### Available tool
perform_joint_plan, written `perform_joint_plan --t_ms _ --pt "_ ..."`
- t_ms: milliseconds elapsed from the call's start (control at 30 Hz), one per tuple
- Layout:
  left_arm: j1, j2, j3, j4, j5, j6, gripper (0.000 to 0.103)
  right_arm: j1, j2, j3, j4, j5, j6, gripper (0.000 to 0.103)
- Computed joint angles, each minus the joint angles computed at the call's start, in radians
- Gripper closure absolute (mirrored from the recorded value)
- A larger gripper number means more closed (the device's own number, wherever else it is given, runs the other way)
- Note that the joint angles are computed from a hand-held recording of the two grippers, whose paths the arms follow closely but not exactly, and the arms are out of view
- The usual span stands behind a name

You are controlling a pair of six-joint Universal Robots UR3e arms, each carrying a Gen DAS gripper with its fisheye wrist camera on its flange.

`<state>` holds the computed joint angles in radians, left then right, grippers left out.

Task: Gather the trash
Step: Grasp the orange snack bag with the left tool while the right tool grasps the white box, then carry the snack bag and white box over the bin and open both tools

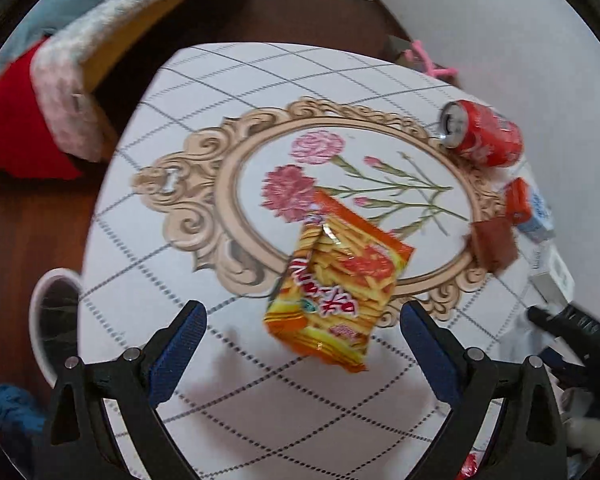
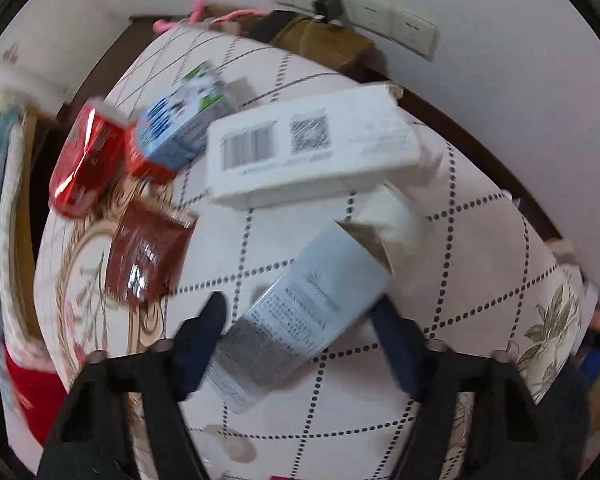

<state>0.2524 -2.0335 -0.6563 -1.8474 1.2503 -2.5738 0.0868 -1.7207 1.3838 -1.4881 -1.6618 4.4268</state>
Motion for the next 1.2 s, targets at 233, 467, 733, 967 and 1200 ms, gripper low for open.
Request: perform_joint_plan --t_ms 233,467,733,967,1200 --pt "0.017 -0.050 0.045 -0.069 -0.046 0.081 0.005 0.084 0.184 -0.200 0.045 0.062 -0.320 0.048" --pt "-0.057 -0.100 0.044 -0.001 -0.026 0.100 0.036 0.093 0.327 -0.351 0.105 0.054 -0.320 0.042" --pt "-0.099 0.077 -0.262 0.277 0.053 0.114 0.074 0.149 0.351 -0.363 0.083 0.017 -0.301 0.064" --pt "-0.011 0.254 -0.417 0.359 0.023 0.171 0.074 0.255 0.340 -0.439 0.097 -0.085 -0.293 0.065" --pt "0.142 0.380 -0.373 0.240 -0.098 0.268 0.074 0.359 0.446 -0.740 0.205 -0.159 -0.296 0.065"
